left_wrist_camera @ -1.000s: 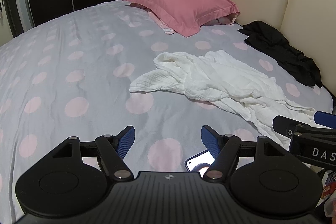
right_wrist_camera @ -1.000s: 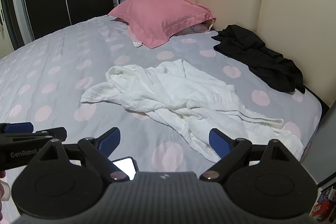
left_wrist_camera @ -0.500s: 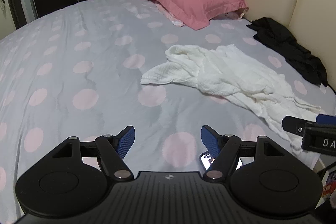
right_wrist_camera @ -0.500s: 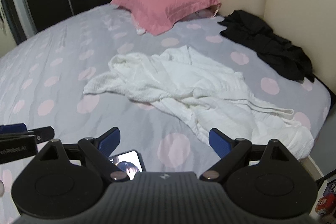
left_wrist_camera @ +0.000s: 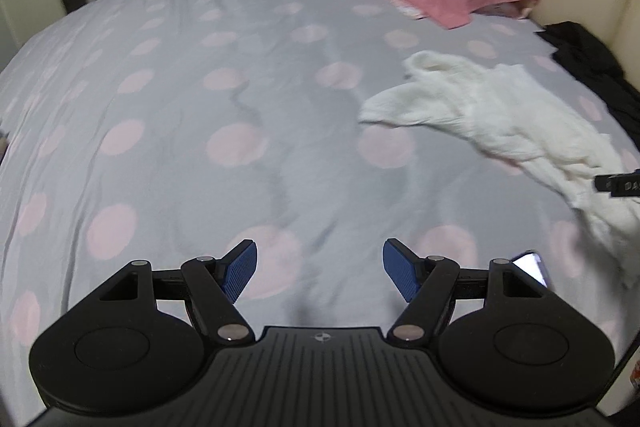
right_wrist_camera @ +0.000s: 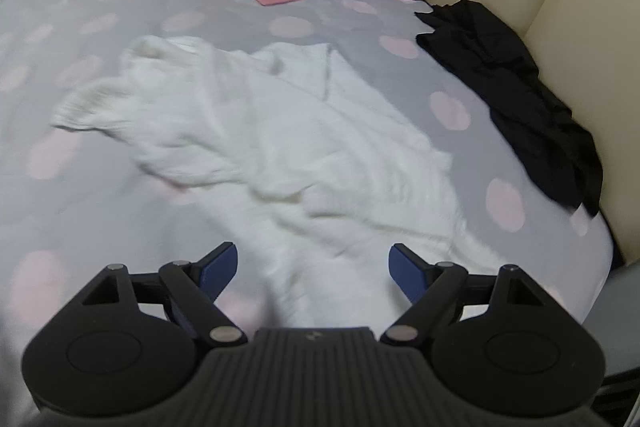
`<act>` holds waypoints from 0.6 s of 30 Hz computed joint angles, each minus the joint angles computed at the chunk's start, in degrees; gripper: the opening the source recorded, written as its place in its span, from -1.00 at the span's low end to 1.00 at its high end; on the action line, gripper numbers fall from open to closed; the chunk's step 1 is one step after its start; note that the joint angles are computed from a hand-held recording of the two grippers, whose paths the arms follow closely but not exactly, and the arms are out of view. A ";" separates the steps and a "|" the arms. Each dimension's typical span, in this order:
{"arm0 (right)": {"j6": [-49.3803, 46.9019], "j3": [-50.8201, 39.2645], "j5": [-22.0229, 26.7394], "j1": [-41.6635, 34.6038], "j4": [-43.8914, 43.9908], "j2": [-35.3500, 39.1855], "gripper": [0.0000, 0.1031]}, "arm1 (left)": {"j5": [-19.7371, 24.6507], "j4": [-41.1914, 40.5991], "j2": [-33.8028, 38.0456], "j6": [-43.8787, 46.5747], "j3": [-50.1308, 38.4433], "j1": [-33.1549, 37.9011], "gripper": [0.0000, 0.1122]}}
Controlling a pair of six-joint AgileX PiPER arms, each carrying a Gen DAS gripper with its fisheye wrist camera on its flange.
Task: Fold clothes
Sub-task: 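Grasp an edge of the white gauze shirt with the right gripper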
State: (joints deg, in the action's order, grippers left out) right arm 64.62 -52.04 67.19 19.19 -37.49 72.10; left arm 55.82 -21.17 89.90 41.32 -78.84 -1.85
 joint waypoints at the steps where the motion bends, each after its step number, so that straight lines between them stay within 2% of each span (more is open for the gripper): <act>1: -1.11 0.49 -1.40 -1.85 0.07 0.09 0.65 | -0.08 0.45 0.74 -0.20 -0.33 0.67 0.22; 4: -3.47 2.45 -7.89 -7.49 -1.04 0.57 0.65 | -0.03 1.39 2.58 -0.74 -1.23 2.57 0.22; 7: -5.50 2.17 -11.26 -10.39 -3.19 3.50 0.57 | 0.13 2.08 3.89 -1.34 -1.98 4.32 0.22; 9: -7.60 1.52 -13.25 -12.70 -1.51 4.48 -0.29 | 0.31 2.31 4.82 -1.67 -2.71 5.29 0.22; 10: -8.49 1.29 -14.31 -13.88 0.03 4.48 -0.29 | 0.56 2.18 5.15 -1.66 -3.10 5.86 0.22; 11: -9.46 1.05 -15.33 -15.06 1.64 4.50 -0.41 | 0.76 2.04 5.33 -1.62 -3.41 6.35 0.22; 12: -9.36 0.66 -15.00 -14.60 1.43 4.26 -0.66 | 0.74 1.86 5.44 -1.59 -3.55 6.67 0.22; 13: -9.08 0.24 -14.45 -13.85 0.92 3.99 -0.76 | 0.89 1.66 5.47 -1.41 -3.75 7.09 0.22; 18: -8.07 -3.63 -11.85 -5.97 2.12 -0.15 -0.79 | 2.49 -0.43 5.47 1.11 -5.06 9.21 0.22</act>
